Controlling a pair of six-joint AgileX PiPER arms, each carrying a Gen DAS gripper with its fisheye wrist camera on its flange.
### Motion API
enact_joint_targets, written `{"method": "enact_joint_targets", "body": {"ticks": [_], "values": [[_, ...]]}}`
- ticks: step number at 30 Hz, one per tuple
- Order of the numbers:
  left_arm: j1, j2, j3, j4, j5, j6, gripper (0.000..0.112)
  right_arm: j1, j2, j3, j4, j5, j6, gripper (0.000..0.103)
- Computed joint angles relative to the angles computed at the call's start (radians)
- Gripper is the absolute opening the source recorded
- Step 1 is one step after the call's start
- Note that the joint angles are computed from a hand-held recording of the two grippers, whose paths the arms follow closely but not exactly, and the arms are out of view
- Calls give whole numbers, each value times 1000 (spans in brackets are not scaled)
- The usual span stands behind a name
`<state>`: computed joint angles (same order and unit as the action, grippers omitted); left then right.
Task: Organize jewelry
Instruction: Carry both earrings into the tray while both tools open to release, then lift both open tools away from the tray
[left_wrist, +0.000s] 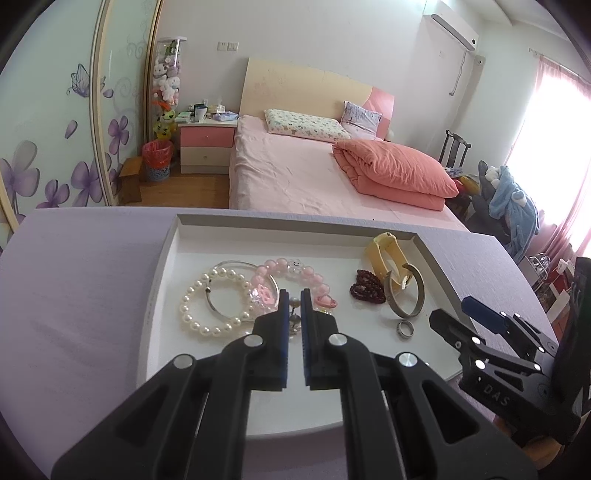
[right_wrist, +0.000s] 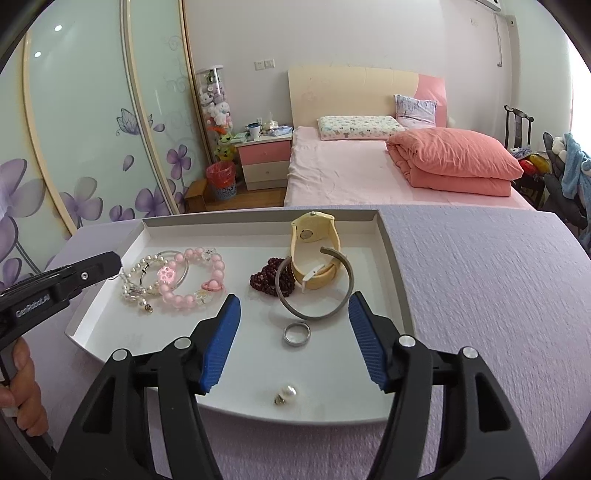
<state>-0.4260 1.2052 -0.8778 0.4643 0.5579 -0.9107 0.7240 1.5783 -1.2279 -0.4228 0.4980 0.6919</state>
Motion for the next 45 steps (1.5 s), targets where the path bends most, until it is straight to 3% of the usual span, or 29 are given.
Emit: {"method": "enact_joint_targets", "body": {"ticks": [10, 11, 14, 18, 21, 31, 38, 45], "values": [[0, 29, 11, -20, -23, 4, 7, 12, 4, 11, -26, 5, 22, 68], [0, 27, 17, -13, -26, -6, 12, 11, 3, 12, -25, 5, 21, 68], [-14, 19, 26, 46, -20, -73, 48, 14, -6, 27, -39, 1, 34, 70], [-35, -8, 38, 133, 3, -173, 87, 29, -17, 41, -114, 3, 105, 85], [-40, -38, 52, 156, 2, -193, 99, 37, -23, 46, -163, 13, 149, 98], [-48, -118, 106, 206, 59, -251, 101, 62, -44, 56, -192, 31, 177, 102], [-90, -224, 177, 260, 157, -323, 101, 96, -83, 76, -233, 53, 240, 102], [-214, -317, 228, 340, 299, -426, 101, 152, -129, 110, -315, 93, 351, 102]]}}
